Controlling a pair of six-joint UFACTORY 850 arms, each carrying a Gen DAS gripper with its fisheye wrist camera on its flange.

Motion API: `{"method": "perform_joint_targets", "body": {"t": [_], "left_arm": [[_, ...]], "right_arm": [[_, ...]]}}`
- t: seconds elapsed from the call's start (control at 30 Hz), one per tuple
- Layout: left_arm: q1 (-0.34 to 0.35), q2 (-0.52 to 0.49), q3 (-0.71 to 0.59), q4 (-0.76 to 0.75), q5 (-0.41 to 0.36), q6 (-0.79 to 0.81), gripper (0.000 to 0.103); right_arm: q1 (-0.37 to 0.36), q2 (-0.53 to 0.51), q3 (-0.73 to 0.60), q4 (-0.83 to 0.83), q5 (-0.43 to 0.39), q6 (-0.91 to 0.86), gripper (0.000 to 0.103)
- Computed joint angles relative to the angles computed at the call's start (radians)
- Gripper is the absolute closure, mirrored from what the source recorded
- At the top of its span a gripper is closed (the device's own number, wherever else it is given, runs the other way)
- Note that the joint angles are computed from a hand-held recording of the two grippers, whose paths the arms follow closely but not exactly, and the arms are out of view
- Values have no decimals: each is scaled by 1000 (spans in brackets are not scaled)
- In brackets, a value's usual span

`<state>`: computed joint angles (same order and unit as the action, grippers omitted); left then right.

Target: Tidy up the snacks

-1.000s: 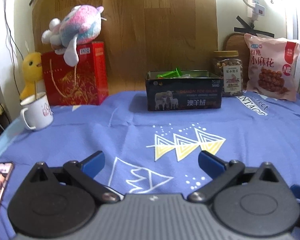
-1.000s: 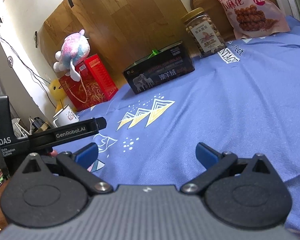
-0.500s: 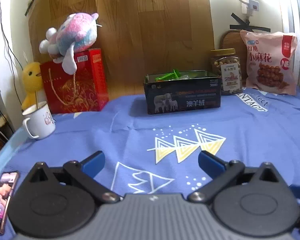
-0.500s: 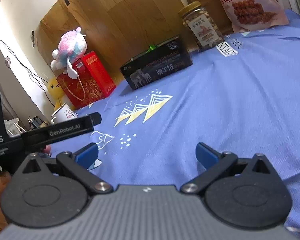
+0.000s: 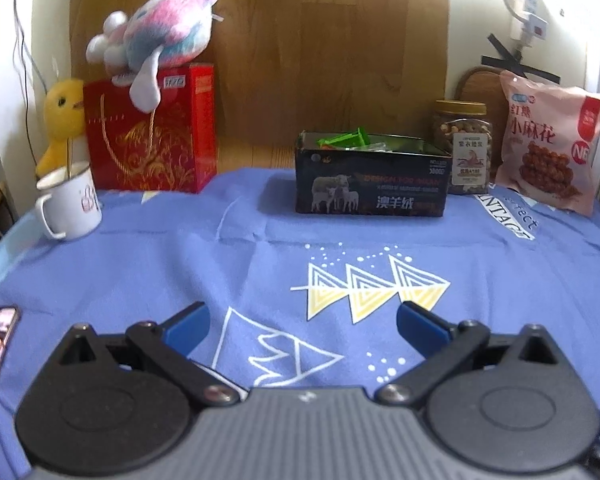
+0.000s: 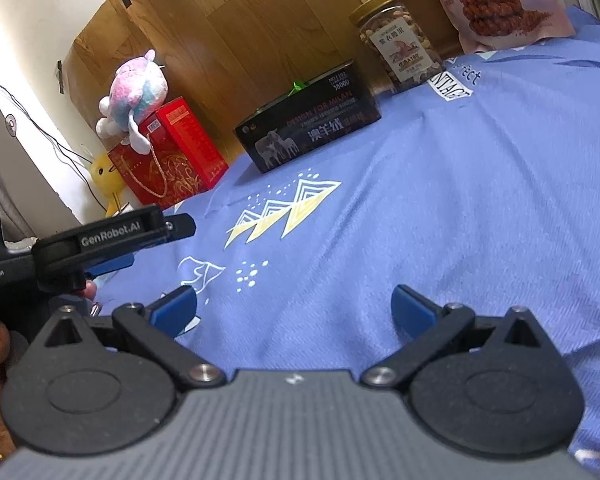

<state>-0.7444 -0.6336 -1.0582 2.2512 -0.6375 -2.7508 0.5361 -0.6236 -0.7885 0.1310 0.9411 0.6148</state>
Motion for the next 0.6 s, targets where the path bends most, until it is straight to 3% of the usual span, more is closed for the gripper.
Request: {"method": "perform_joint_targets", "body": {"t": [0.6], "left_arm": [[15, 3, 4, 84, 69, -66, 0]], "right_arm": [[-2, -2, -4, -6, -11, 17, 0]]}}
